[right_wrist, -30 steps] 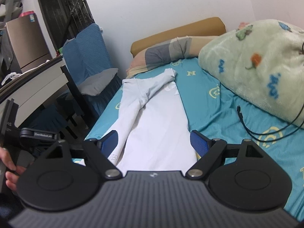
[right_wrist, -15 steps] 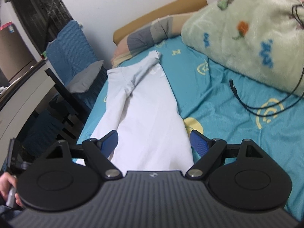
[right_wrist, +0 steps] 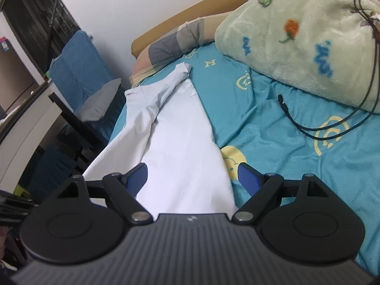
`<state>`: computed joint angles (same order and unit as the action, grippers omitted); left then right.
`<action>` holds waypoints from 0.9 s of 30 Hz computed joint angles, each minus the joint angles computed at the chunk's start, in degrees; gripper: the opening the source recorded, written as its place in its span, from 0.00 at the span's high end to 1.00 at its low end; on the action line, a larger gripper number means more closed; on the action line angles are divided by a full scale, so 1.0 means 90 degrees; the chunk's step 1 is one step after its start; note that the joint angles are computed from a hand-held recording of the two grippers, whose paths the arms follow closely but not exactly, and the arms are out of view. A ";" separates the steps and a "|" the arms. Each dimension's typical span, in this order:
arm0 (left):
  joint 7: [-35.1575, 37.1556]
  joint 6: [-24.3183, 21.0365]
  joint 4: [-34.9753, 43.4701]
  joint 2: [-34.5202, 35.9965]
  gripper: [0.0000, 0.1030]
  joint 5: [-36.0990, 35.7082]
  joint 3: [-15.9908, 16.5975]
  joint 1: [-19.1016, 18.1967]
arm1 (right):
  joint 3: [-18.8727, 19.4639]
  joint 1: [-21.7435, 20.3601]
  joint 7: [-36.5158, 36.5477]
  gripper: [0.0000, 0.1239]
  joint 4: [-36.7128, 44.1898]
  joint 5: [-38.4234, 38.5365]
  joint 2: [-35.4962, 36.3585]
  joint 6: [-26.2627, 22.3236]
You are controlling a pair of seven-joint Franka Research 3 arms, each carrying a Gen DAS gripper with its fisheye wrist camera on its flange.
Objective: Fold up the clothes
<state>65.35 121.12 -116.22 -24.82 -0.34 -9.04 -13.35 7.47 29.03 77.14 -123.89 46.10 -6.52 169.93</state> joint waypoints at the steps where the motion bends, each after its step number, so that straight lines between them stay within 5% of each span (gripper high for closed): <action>1: -0.0200 0.0055 0.0096 0.0160 0.98 -0.0016 -0.0117 -0.0015 | -0.0021 0.0002 -0.0022 0.32 -0.0004 0.0072 -0.0008 0.0014; 6: -0.1211 0.0657 -0.0031 0.0727 0.98 -0.0069 -0.0468 -0.0174 | -0.0131 -0.0030 -0.0196 0.32 0.0068 0.0490 0.0047 -0.0227; 10: -0.1641 0.1247 -0.0479 0.1008 0.95 -0.0530 -0.0321 -0.0291 | -0.0161 -0.0150 -0.0343 0.32 0.0217 0.0692 0.0189 -0.0867; 13: -0.1610 0.1570 -0.0850 0.0861 0.79 -0.1086 -0.0142 -0.0359 | -0.0131 -0.0262 -0.0348 0.32 0.0289 0.0782 0.0284 -0.1196; 17: -0.2552 0.2041 -0.1512 0.0190 0.35 -0.0758 -0.0215 -0.0091 | -0.0100 -0.0407 -0.0117 0.32 0.0362 0.0771 0.0388 -0.1538; 23: -0.4483 0.2000 -0.2371 -0.0636 0.26 -0.0232 -0.0264 0.0412 | -0.0038 -0.0558 0.0827 0.32 0.0328 0.0072 0.0533 -0.1704; 27: -0.5007 0.1843 -0.2456 -0.0590 0.25 -0.0109 -0.0110 0.0431 | -0.0011 -0.0592 0.1140 0.32 0.0310 -0.0264 0.0578 -0.1865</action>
